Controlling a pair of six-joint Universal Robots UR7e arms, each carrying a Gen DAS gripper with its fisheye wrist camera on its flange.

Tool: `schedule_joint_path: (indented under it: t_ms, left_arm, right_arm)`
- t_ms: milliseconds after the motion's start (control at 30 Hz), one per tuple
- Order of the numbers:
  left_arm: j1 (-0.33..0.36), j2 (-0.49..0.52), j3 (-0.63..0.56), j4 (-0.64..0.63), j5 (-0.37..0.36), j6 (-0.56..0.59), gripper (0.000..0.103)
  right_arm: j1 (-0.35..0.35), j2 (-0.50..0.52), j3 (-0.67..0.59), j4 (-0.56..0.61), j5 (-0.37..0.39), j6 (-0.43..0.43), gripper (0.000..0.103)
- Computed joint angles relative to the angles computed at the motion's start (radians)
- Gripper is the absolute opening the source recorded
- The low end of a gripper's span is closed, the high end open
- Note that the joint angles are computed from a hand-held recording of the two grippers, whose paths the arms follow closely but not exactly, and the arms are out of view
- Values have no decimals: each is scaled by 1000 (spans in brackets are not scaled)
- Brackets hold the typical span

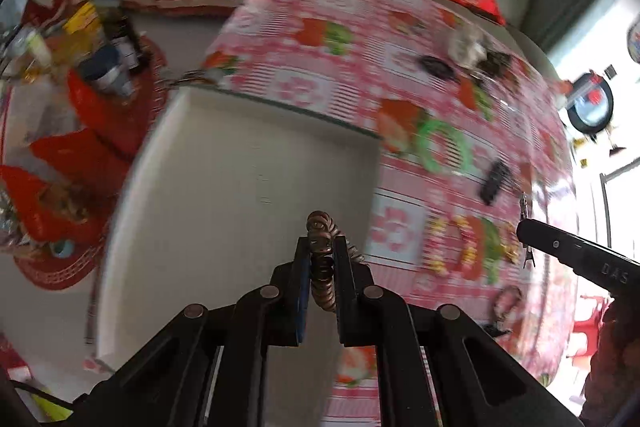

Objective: Organize jewelry
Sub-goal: 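Carry the coiled hair tie and silver clip over the white tray with both tools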

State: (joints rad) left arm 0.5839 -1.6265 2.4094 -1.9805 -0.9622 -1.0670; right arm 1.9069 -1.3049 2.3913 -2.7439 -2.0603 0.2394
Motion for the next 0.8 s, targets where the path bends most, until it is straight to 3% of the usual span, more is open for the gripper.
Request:
schedule_joint_path:
  t_ms: [233,400,567,800]
  left_arm:
    - [118,-59,9,12,70,50,17]
    - [199,-9,11,-67,102,138,17]
    - [246,35,14,-143,115,203,17]
    - [261,72,23,-193,137,237,17]
  right_arm:
    - [56,236,-125,-64,84,-13,17]
    - [78,361,-203,-86,101,-14,17]
    - [61,435,-247,-92,107,5,17]
    - [31,497,-281,-94,80,5,17]
